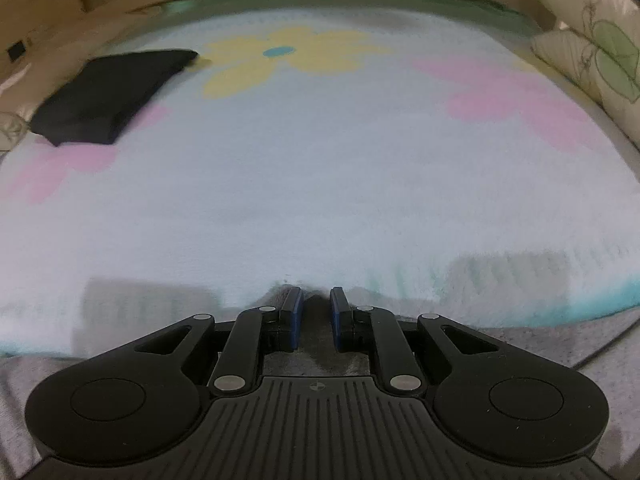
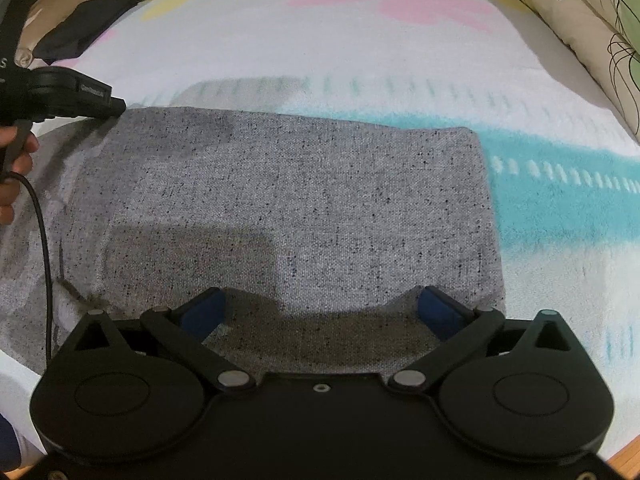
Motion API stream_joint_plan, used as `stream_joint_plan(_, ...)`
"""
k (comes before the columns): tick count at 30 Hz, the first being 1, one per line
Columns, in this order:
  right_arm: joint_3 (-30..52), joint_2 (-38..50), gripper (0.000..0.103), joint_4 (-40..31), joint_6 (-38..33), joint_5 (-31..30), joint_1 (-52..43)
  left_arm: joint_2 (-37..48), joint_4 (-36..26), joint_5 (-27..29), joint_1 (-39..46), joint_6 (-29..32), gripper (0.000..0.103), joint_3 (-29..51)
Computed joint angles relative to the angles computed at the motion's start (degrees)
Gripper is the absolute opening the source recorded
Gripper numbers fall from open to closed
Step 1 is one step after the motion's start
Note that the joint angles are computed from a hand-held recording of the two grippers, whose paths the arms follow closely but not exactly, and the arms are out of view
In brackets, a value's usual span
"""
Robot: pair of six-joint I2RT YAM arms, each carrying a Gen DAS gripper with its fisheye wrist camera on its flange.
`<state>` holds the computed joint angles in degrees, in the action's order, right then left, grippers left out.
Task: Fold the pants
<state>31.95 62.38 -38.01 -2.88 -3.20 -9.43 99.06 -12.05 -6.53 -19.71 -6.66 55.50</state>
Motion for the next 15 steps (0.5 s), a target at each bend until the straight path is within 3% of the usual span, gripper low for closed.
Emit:
stream_joint_plan(3,0.24,0.55,0.103,0.24,0.16,0.22,0.03,-6.05,-0.63,-0.78,-0.15,-0.4,0.015,-3.6)
stream_joint_plan(9,-0.44,0.42,0.103,1.63,1.73,1.6,1.71,-18.68,-7.72,1.66,1.86,-1.21,0.015,-9.18)
stream_joint_plan(15,-0.11,0.66,0.103,1.75,5.58,3.88,5.42,-33.22,-13.61,5.19,10.6,-0.12,0.015,-17.41)
